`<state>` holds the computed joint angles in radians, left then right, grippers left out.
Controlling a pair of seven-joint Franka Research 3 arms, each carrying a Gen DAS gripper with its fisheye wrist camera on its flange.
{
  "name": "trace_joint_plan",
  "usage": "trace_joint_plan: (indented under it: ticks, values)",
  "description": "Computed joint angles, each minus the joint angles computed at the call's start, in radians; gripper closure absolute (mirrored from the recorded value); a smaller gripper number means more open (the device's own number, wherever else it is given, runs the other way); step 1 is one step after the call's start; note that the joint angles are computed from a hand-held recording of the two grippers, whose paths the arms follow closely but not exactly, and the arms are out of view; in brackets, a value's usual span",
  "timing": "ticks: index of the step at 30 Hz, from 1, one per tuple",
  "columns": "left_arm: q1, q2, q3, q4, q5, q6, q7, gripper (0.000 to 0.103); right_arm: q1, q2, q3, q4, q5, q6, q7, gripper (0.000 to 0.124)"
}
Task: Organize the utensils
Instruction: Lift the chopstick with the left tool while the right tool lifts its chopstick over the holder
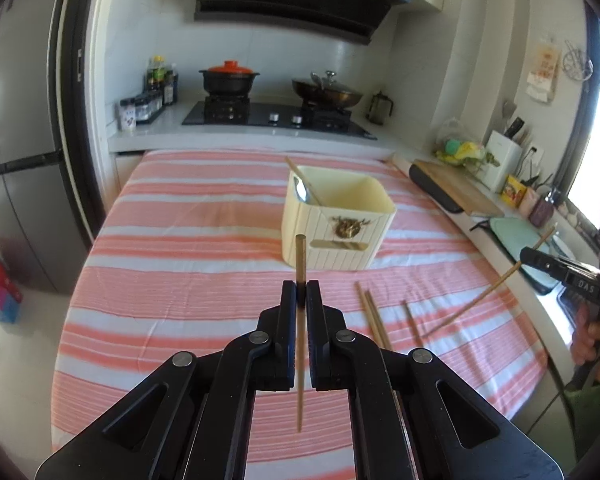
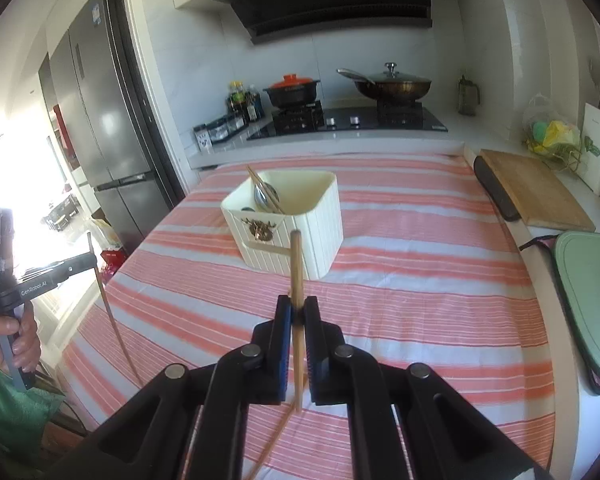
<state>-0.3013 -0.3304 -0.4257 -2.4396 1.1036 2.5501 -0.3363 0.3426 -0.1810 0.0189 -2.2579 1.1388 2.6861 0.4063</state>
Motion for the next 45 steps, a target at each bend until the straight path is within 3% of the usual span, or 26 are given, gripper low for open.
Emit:
trace_joint_plan:
  ticks: [8,21,30,33,36,40,45]
  values:
    - [-0.009,-0.037,-0.022,0.020,0.057,-0.040,-0.033,0.100,0.026,-0.048,-0.007,0.001,0.175,0.080,-0.152,0.117]
    - [0.027,-0.070,0.007,0.055,0.039,0.019,0.062,0.100,0.004,0.024,0.004,0.124,0.018,0.092,-0.030,0.117]
    - [0.139,0.009,-0.004,0.263,0.199,-0.017,0.056,0.100,0.000,0.197,0.050,0.402,0.004,0.089,-0.009,0.117]
    - [0.146,0.099,0.005,0.362,0.287,-0.074,0.038,0.100,-0.007,0.279,0.087,0.524,0.048,0.106,-0.042,0.117]
    - [0.130,0.202,0.044,0.448,0.326,-0.077,0.036,0.100,-0.013,0.370,0.128,0.639,0.054,0.130,-0.053,0.117]
    - [0.100,0.326,0.111,0.523,0.285,-0.018,0.073,0.100,0.002,0.504,0.146,0.766,-0.112,0.139,0.068,0.117]
    - [0.076,0.458,0.192,0.566,0.134,0.104,0.180,0.100,0.062,0.646,0.071,0.876,-0.441,0.028,0.362,0.117]
